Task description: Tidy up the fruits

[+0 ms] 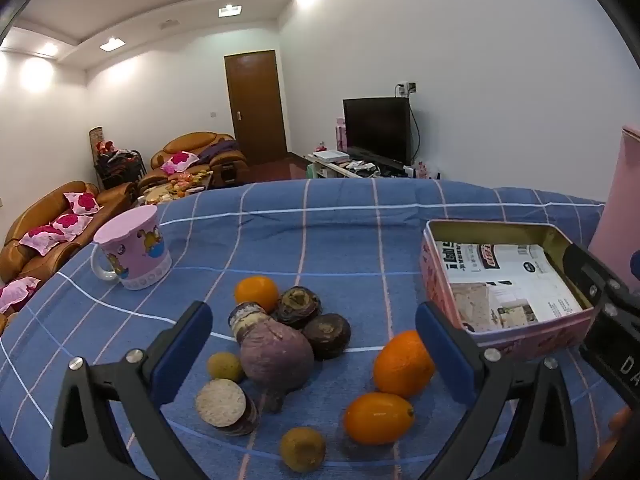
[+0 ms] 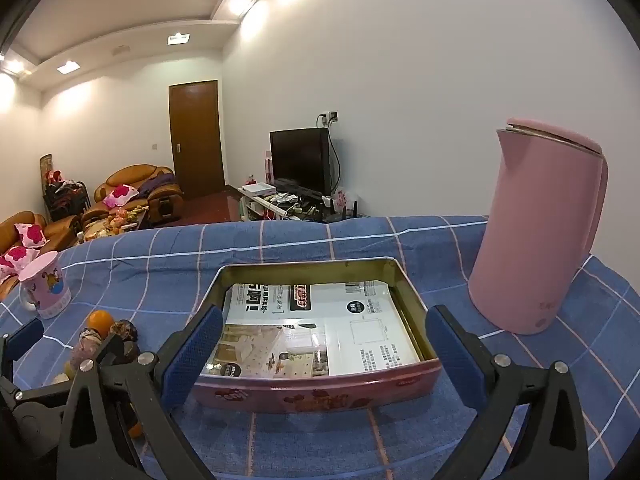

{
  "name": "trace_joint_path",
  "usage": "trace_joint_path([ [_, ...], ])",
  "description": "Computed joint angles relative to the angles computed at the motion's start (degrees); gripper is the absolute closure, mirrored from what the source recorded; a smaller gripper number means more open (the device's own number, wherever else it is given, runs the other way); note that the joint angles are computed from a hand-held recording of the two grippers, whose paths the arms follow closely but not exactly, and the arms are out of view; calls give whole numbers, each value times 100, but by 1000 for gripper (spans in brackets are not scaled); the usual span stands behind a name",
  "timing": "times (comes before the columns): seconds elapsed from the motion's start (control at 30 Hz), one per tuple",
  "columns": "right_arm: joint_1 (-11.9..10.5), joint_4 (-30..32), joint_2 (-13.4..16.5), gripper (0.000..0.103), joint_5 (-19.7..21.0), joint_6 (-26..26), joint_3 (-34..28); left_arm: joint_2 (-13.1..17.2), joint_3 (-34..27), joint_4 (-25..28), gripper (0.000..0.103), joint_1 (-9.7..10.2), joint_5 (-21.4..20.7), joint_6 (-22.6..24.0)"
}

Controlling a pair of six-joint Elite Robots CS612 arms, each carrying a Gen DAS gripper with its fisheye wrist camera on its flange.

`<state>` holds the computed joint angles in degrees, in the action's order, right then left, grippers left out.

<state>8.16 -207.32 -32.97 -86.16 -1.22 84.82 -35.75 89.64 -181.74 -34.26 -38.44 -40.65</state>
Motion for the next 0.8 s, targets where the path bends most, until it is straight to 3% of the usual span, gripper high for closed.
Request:
trace_joint_path([
  [0.8, -8, 160, -27, 1, 50, -67, 2, -34, 60, -68, 0, 13, -164, 21],
])
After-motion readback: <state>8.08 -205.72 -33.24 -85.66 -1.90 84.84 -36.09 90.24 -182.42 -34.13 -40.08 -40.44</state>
